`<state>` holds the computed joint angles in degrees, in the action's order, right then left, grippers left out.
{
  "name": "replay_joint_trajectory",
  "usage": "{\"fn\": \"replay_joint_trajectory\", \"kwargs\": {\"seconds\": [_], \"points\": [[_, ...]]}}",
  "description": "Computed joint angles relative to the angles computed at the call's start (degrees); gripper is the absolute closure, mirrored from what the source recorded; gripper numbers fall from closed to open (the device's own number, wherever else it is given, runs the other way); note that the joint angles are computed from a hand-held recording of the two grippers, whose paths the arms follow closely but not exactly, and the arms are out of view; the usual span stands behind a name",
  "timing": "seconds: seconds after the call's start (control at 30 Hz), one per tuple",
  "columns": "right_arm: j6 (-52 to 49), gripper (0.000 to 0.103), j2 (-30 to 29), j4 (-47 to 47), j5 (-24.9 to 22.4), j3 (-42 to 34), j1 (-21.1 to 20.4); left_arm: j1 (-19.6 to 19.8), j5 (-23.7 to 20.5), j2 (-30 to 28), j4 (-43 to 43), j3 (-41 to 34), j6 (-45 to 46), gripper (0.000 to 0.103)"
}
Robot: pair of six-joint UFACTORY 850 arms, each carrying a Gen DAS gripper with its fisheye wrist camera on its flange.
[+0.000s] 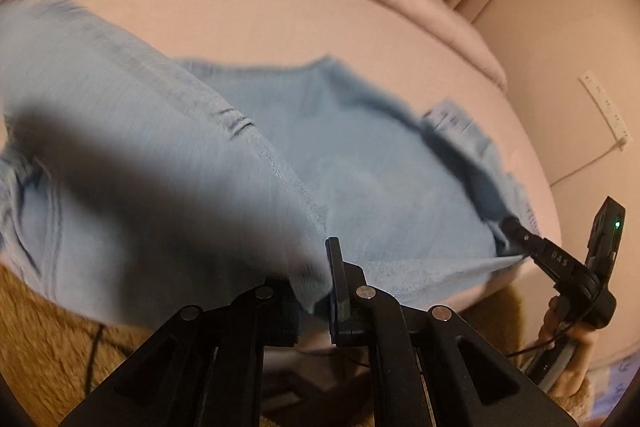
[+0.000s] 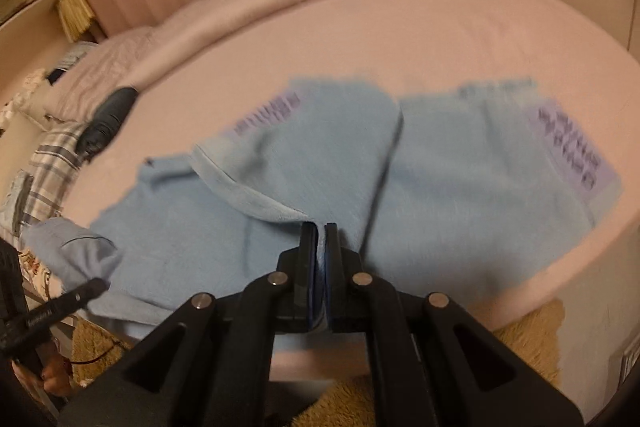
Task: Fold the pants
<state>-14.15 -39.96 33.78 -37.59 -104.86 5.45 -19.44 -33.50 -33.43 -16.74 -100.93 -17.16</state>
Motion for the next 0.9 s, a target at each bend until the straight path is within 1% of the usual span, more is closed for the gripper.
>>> {"fn": "replay_joint_trajectory", "kwargs": {"seconds": [0.07, 0.13, 0.2, 0.23, 0.27, 0.3, 0.37, 0.43, 0.5, 0.53, 0.6, 0.63, 0.67, 0.7, 0.77, 0.8, 0.83, 0.87, 0.9], "points": [[0.8, 0.098, -0.4, -0.8, -0.2, 0.0, 0.0, 0.1, -0.8, -0.5, -0.2, -0.7, -0.1, 0.097], [0.2, 0.098, -0.3, 0.1, -0.3, 0.2, -0.4, 0.5, -0.6, -0.3, -1.2, -0.9, 0.5, 0.094], [-0.3, 0.098, -0.2, 0.4, 0.0, 0.3, -0.5, 0.4, -1.1, -0.4, 2.7, -1.7, -2.9, 0.081], [-0.1, 0.098, -0.2, 0.1, 0.1, 0.3, -0.4, 0.0, -0.5, 0.4, 4.6, -0.8, -5.0, 0.077], [0.1, 0.098, -0.3, 0.0, 0.1, 0.2, -0.4, 0.1, -0.1, 0.7, 5.6, -0.6, -6.3, 0.069], [0.0, 0.098, -0.3, 0.0, 0.2, 0.4, -0.4, 0.4, 0.4, 1.3, 6.8, 0.1, -8.1, 0.066], [0.2, 0.098, -0.3, -0.2, 0.2, 0.2, -0.3, 1.0, 1.0, 2.0, 9.5, 0.6, -12.2, 0.065], [0.3, 0.097, -0.1, -0.3, 0.2, 0.5, -0.2, 1.9, 2.1, 3.3, 12.0, 2.1, -16.3, 0.058], [1.2, 0.097, -0.5, -1.6, -0.3, -0.3, 0.0, 3.1, 3.2, 4.4, 12.4, 3.5, -19.0, 0.047], [1.7, 0.096, -0.7, -2.7, -0.5, -0.9, 0.2, 3.5, 3.9, 5.2, 13.2, 4.6, -20.8, 0.047], [2.9, 0.094, -1.2, -5.3, -0.7, -2.1, 0.7, 4.1, 3.4, 5.9, 19.0, 5.3, -27.7, 0.047], [4.2, 0.092, -1.5, -7.4, -0.9, -3.0, 1.1, 4.4, 3.4, 6.4, 21.9, 5.9, -30.7, 0.047], [5.1, 0.088, -1.8, -9.0, -1.0, -3.7, 1.4, 4.8, 4.0, 6.9, 23.2, 6.7, -32.3, 0.047], [6.2, 0.086, -2.2, -11.0, -0.9, -4.7, 1.7, 5.2, 4.8, 7.3, 22.4, 7.4, -32.0, 0.047], [8.2, 0.071, -3.3, -15.1, -1.3, -7.3, 2.6, 6.0, 6.6, 8.1, 19.1, 9.2, -29.9, 0.047], [8.9, 0.067, -4.1, -16.9, -1.7, -8.8, 3.0, 6.3, 7.2, 8.4, 18.7, 9.9, -29.7, 0.056], [9.2, 0.059, -4.8, -18.3, -1.8, -10.0, 3.4, 6.4, 7.4, 8.6, 19.3, 10.3, -29.8, 0.065], [9.2, 0.053, -5.5, -19.7, -1.9, -11.2, 3.8, 6.3, 7.0, 8.4, 20.8, 10.2, -30.3, 0.082], [9.2, 0.051, -6.5, -20.8, -2.0, -12.7, 4.2, 6.4, 6.6, 8.2, 19.9, 10.2, -28.5, 0.087]]}}
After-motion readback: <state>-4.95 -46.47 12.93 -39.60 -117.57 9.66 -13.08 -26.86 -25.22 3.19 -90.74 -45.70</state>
